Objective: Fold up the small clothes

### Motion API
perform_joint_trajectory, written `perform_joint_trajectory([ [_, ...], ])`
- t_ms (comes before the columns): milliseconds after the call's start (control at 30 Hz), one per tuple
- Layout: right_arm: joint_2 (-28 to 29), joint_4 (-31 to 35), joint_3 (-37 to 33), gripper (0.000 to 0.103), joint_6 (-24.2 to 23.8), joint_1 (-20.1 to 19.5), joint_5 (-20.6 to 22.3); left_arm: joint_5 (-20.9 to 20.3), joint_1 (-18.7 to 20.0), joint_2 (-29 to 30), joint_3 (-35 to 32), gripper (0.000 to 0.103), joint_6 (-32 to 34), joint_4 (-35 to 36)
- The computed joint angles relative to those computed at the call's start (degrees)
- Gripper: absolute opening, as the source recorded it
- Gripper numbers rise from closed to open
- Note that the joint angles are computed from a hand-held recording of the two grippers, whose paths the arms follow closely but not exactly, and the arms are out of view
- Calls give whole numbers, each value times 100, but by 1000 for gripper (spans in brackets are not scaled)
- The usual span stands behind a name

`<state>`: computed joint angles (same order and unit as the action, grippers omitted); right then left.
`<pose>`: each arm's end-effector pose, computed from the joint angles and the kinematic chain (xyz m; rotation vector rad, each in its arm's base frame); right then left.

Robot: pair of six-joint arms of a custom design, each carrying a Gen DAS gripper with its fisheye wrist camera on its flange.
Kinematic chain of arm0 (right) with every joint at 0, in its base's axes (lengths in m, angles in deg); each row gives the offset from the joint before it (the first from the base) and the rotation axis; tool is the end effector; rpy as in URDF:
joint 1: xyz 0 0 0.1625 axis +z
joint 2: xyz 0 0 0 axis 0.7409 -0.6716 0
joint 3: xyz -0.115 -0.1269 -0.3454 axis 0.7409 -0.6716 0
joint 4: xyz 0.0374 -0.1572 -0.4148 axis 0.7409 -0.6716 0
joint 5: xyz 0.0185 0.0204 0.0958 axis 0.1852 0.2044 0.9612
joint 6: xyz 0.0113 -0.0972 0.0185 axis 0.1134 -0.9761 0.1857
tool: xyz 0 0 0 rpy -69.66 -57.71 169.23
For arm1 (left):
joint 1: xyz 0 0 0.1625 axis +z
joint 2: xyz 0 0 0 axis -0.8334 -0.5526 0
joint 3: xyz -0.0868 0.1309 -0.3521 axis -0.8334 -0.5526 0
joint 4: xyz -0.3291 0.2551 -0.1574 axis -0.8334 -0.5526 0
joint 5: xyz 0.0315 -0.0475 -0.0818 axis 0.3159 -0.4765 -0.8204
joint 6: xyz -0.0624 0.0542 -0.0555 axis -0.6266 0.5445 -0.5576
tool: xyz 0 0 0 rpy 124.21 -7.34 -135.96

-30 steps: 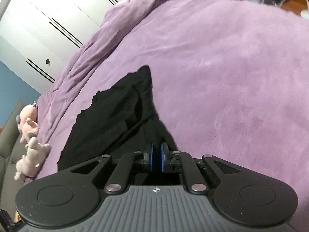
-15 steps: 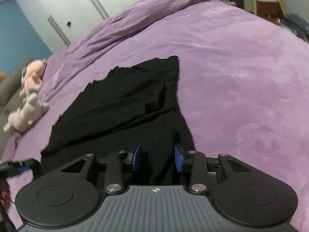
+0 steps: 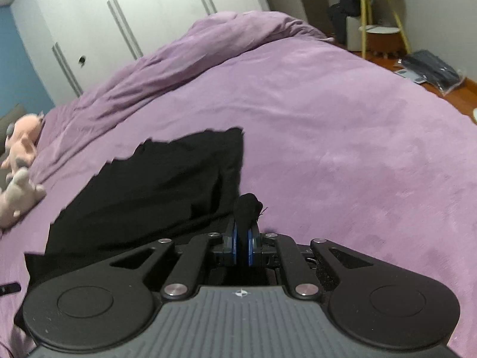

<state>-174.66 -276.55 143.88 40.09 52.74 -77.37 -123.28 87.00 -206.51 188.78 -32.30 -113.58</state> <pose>0.1341 -0.2611 0.2411 0.0562 -2.4141 1.2199 -0.0979 -0.2927 0.3176 0.5457 2.4987 -0.8401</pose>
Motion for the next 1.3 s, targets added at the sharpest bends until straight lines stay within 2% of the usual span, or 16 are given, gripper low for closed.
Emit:
perform_joint_trajectory([
  [167,-150,10,101,8,77,-47,227,384,245,793,-26,63,48,-402],
  [267,-80,-45,92,10,-112,88,139,498,341,968,77,63,270,-1133],
  [333,89,-161,55,11,-248,187,9,486,394,1144,140,59,559,-1678],
  [400,278,-273,11,11,-319,273,-152,543,426,1381,131,47,695,-1896],
  [467,338,-306,2,11,-373,301,-181,531,474,1533,115,11,677,-2016],
  [667,490,-442,-82,7,-713,590,-421,470,303,1151,208,6,576,-2092],
  [767,274,-513,-144,7,-712,678,-238,204,137,873,76,6,500,-2152],
  [833,359,-703,-306,7,-730,691,-123,206,71,967,-75,6,660,-2506],
  [933,1025,-1182,-773,7,-921,659,-93,633,174,1705,-300,6,1188,-3507],
  [1000,1632,-1544,-1209,7,-1099,564,-54,901,478,2511,-570,6,1645,-4366],
  [1067,2210,-1680,-1740,6,-1192,447,1,954,848,3285,-922,6,1991,-5064],
  [1200,3361,-1952,-2765,6,-1552,376,-236,1280,1373,4634,-1574,6,2663,-6168],
  [1300,3993,-2042,-3306,7,-1612,300,-359,1529,1635,5324,-1876,6,3028,-6738],
])
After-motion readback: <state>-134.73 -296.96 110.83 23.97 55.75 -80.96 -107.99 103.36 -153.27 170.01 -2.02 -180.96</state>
